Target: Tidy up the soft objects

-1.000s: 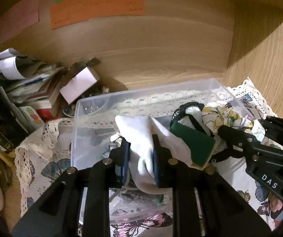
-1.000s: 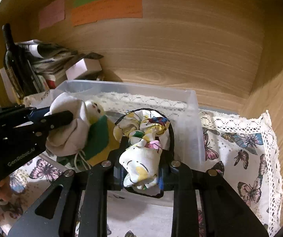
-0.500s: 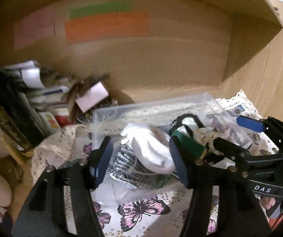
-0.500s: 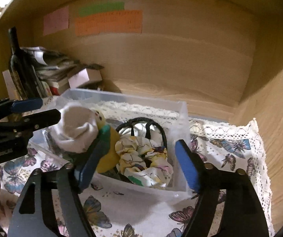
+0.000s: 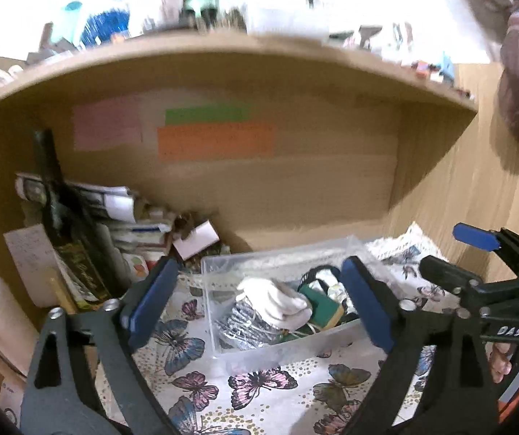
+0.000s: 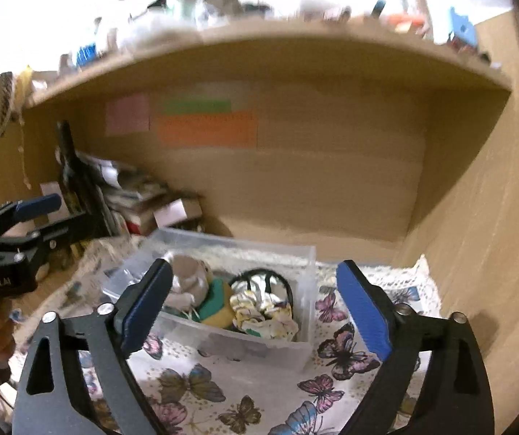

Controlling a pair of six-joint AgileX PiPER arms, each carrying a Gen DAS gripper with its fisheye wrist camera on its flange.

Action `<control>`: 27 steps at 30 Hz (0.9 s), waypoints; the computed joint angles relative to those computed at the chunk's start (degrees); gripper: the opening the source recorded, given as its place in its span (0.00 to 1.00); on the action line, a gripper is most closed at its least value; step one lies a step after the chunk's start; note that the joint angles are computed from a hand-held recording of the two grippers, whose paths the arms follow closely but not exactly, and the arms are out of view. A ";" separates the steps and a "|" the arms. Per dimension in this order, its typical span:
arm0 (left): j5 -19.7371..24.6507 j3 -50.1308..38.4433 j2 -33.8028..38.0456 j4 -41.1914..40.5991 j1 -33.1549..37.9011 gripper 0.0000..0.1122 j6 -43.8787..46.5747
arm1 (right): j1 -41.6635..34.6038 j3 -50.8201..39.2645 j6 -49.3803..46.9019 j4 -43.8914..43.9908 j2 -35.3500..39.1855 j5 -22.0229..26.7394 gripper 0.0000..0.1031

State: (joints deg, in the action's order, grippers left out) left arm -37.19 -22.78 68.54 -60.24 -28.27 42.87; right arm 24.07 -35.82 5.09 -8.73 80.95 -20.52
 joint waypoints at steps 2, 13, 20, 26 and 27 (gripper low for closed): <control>-1.71 1.42 -2.68 -2.06 -2.47 0.86 1.80 | 0.50 2.26 -0.28 0.88 -3.01 -1.27 0.99; -11.38 5.56 -11.20 -12.73 -15.14 0.91 8.09 | 5.68 8.48 -12.00 13.44 -11.82 -4.25 1.00; -13.37 6.93 -12.93 -14.73 -18.04 0.92 8.46 | 7.68 9.53 -14.66 17.22 -13.14 -4.56 1.00; -13.81 7.11 -12.92 -15.39 -18.61 0.92 8.38 | 8.77 9.78 -16.21 19.38 -13.39 -4.68 1.00; -13.86 7.13 -12.91 -15.43 -18.65 0.92 8.39 | 9.02 9.84 -16.63 19.95 -13.43 -4.76 1.00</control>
